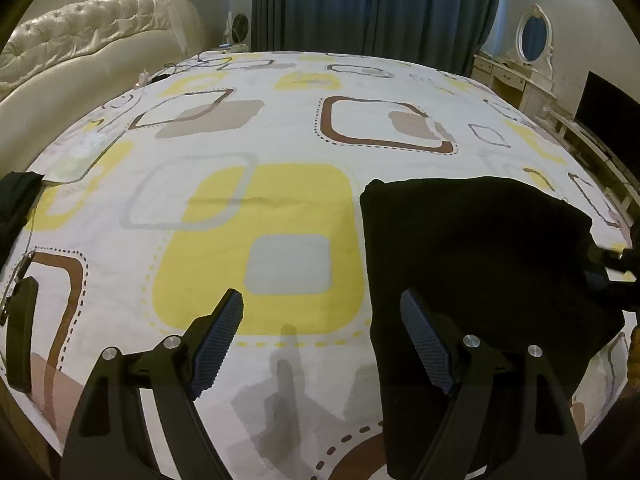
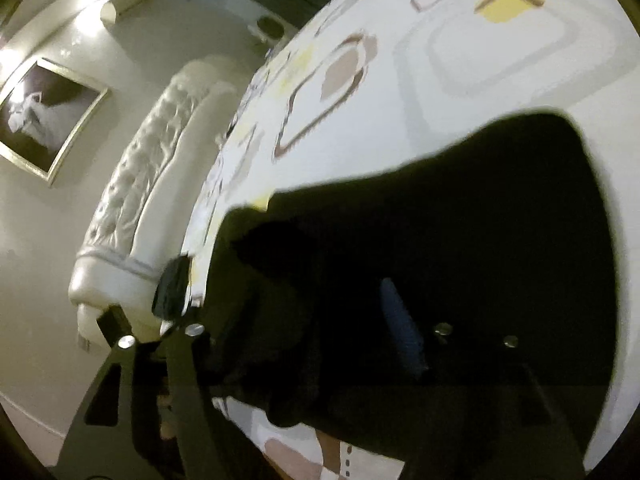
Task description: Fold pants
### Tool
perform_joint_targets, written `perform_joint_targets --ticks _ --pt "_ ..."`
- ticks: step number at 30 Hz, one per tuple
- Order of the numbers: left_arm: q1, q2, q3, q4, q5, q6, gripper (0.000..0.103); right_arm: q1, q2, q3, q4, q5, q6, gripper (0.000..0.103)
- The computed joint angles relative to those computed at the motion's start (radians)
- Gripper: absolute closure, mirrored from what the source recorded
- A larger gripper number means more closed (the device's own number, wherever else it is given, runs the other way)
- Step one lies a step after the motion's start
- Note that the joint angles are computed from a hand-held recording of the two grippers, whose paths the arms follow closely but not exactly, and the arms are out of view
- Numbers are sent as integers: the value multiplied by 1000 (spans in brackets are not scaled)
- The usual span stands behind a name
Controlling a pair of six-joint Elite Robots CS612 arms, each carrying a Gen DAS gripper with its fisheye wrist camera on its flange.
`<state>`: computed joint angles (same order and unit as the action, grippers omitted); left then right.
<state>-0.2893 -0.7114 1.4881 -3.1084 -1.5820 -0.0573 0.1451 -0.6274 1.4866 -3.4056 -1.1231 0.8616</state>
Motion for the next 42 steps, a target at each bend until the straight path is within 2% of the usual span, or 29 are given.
perform_joint_targets --ticks 2,5,6,8,9,10,12,13,15,16,18,20,24,27,28,30,31,32,33,34,38,42 --pt "2 2 -3 4 -7 -6 23 -1 -2 2 -23 -22 9 28" --pt "5 5 -7 6 -18 -14 23 -1 2 -9 -20 -40 13 25" --pt "6 7 -8 5 -22 -18 23 -4 10 -22 -16 -25 14 25" --pt "6 10 -11 8 -27 -22 23 -9 33 -58 -2 50 20 24" --pt "6 11 -12 11 -25 -25 23 -13 56 -89 -5 123 40 24" --pt "6 11 -11 10 -23 -26 23 -13 70 -110 1 166 43 24" --pt "6 12 -11 9 -27 -28 22 -5 76 -138 72 202 -24 23" --pt "7 12 -12 10 -30 -29 22 1 72 -138 93 198 -47 20" --pt "8 14 -14 13 -33 -31 22 9 59 -137 142 176 -98 19" --pt "9 14 -15 14 -38 -33 22 10 57 -132 125 176 -94 19" --pt "13 15 -17 16 -53 -40 22 2 70 -125 21 217 -11 17" --pt "20 18 -21 20 -81 -55 22 -2 77 -119 -21 235 29 16" --pt "25 23 -26 22 -102 -70 22 1 68 -104 -9 244 -9 15" --pt "24 26 -27 18 -103 -73 22 16 58 -119 78 209 -86 14" --pt "24 26 -27 19 -101 -72 21 19 58 -126 101 205 -106 18" --pt "23 25 -26 19 -94 -72 19 32 48 -139 189 161 -170 45" --pt "23 24 -25 19 -89 -70 19 38 43 -142 228 135 -195 75" --pt "22 23 -23 20 -80 -67 19 38 45 -142 225 135 -190 87" --pt "20 22 -23 23 -68 -64 19 32 53 -142 181 164 -148 88" --pt "21 21 -22 25 -64 -58 19 31 48 -133 159 156 -134 91" --pt "27 16 -20 25 -74 -49 19 25 7 -85 57 115 -139 92" --pt "27 10 -15 10 -102 -24 19 11 -56 -15 31 63 -184 92"
